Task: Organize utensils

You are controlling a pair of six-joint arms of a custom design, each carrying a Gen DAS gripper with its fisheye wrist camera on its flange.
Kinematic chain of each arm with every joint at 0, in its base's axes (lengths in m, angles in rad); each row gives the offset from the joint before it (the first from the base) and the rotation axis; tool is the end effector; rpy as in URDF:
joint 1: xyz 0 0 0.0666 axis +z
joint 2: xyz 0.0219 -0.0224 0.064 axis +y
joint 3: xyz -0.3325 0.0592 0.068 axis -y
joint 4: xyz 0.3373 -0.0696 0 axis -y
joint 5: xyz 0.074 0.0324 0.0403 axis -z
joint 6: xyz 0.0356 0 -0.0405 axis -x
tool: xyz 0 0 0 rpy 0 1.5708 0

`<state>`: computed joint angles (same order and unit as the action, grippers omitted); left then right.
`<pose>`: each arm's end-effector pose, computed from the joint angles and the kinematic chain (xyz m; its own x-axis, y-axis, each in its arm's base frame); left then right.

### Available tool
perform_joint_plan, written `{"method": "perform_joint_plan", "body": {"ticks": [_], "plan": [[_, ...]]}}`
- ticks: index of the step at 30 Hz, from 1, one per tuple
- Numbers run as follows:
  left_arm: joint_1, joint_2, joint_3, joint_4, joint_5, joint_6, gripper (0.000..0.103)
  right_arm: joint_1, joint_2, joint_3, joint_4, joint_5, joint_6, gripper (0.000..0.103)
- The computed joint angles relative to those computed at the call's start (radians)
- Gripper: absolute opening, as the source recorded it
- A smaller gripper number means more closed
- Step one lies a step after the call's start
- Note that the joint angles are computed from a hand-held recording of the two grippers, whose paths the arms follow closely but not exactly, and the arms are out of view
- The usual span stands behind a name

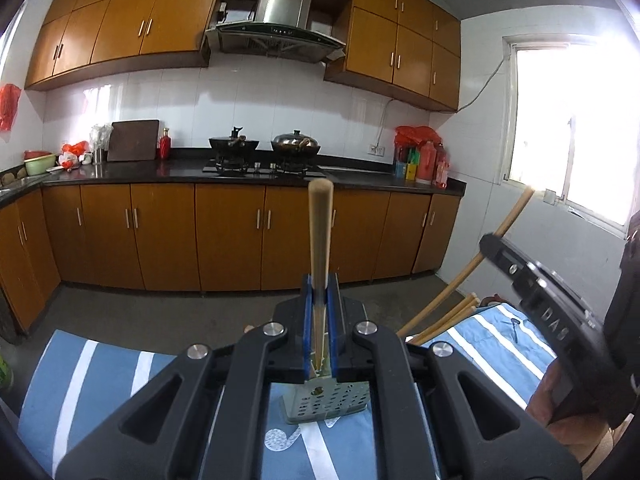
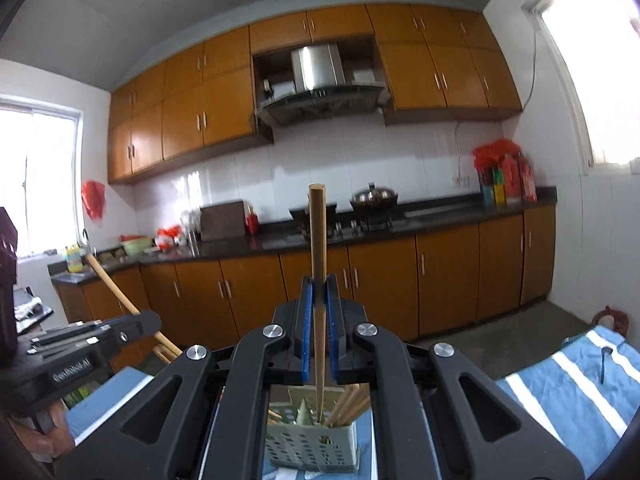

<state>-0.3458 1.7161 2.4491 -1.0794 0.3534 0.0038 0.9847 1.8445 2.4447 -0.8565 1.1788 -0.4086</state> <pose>0.4557 -0.1777 0.6388 -0.3218 0.1121 -0.9401 0.6230 0.7728 -0.1211 0.3266 0.4317 0.6005 -0.0587 0.1861 -0.9808 0.2174 0.9613 0.1694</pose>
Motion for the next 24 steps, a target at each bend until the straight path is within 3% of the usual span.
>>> {"method": "perform_joint_plan", "body": {"ticks": [4,8,10,11,12,13,17,20,24], "plan": [[0.004,-0.004,-0.038,0.024,0.012,0.005,0.008,-0.007,0.015,0.023,-0.101,-0.028,-0.090,0.007],[0.010,0.016,-0.022,0.003,0.032,0.024,0.008,-0.006,0.046,0.092,-0.207,-0.050,-0.152,0.008],[0.013,0.014,-0.026,0.008,0.039,0.038,0.011,-0.004,0.052,0.112,-0.229,-0.053,-0.156,0.014],[0.015,0.011,-0.031,0.011,0.044,0.041,0.013,0.000,0.047,0.107,-0.227,-0.044,-0.154,0.027],[0.017,0.005,-0.040,0.017,0.047,0.043,0.020,0.004,0.050,0.111,-0.224,-0.033,-0.150,0.042],[0.019,-0.007,-0.055,0.029,0.041,0.045,0.029,0.012,0.037,0.092,-0.205,-0.016,-0.139,0.045],[0.039,-0.054,-0.103,0.061,0.047,0.059,0.038,0.039,0.010,0.070,-0.179,0.031,-0.115,0.048],[0.066,-0.118,-0.177,0.096,0.054,0.066,0.051,0.062,-0.016,0.043,-0.175,0.071,-0.121,0.060],[0.101,-0.268,-0.377,0.179,0.004,0.030,0.078,0.123,0.010,0.112,-0.338,0.152,-0.230,0.082]]}}
